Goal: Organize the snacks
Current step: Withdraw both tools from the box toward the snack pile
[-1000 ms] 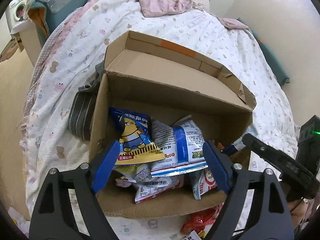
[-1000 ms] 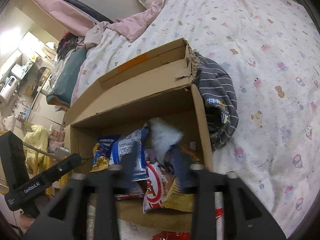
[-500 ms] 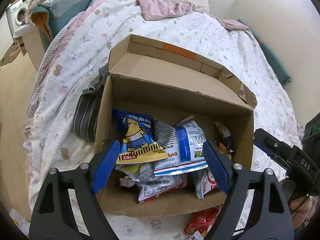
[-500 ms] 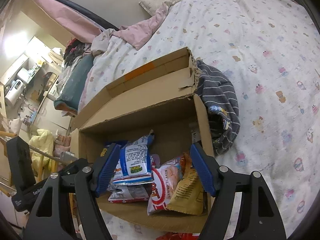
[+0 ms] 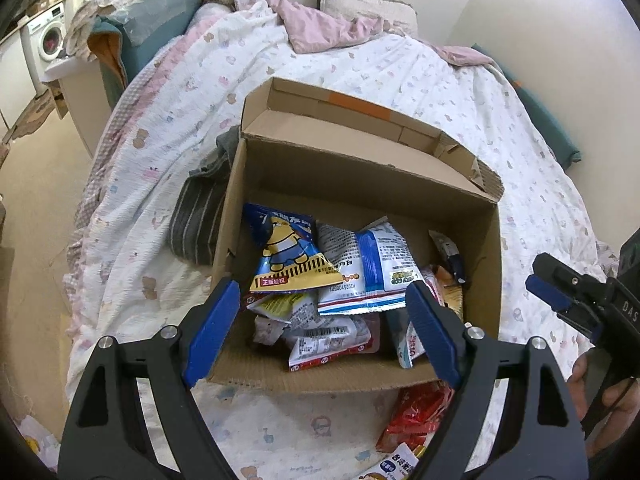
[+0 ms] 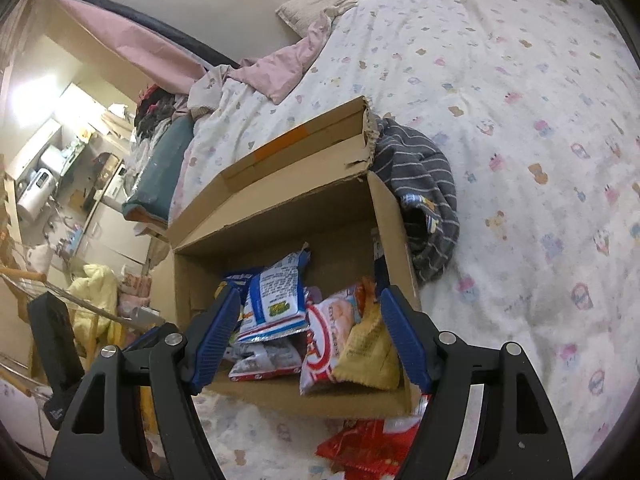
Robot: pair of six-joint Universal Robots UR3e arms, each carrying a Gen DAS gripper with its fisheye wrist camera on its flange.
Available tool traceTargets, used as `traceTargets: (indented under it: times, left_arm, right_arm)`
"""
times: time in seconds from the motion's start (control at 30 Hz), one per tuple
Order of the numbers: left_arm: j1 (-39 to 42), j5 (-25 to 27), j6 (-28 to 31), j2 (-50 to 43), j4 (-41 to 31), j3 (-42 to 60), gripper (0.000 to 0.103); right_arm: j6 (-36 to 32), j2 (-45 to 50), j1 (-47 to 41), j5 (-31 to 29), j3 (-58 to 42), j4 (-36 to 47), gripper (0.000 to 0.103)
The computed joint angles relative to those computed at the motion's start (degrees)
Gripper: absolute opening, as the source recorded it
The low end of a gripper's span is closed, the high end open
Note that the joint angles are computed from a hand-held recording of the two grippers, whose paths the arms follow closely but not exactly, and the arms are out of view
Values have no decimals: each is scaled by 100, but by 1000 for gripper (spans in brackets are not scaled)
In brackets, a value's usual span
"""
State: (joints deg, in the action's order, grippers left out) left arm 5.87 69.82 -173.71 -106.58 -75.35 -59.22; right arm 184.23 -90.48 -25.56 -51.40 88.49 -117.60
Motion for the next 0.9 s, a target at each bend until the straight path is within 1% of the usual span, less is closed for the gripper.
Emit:
traceTargets:
  times: [0.07, 0.2, 0.3, 0.53, 0.73, 0.8, 0.9]
  left_arm:
    - [34, 58, 83, 169, 80, -154, 83]
    - [197, 105, 228, 530, 262, -519, 83]
    - [374, 35, 297, 816, 219, -819, 83]
    - [628, 36, 618, 1653, 316, -1745, 83]
    - [898, 0, 890, 2245, 148, -2361, 83]
    - [944, 23, 1001, 2456, 197, -2574, 83]
    - [1023, -11, 1183, 2784, 255, -2870, 83]
  right_arm:
    - [-34, -193, -31, 2, 122, 54, 75]
    - [-305, -684, -128, 28, 441, 227, 75]
    - [-614, -1017, -188, 54, 625, 504, 75]
    - [-987, -1850, -296, 31, 1059, 1004, 75]
    - [-1370, -2479, -383, -113, 1373, 1497, 75]
    - [-1498, -2687, -467, -97, 1464, 1668, 75]
    - [-1683, -2922, -502, -248, 1567, 1887, 76]
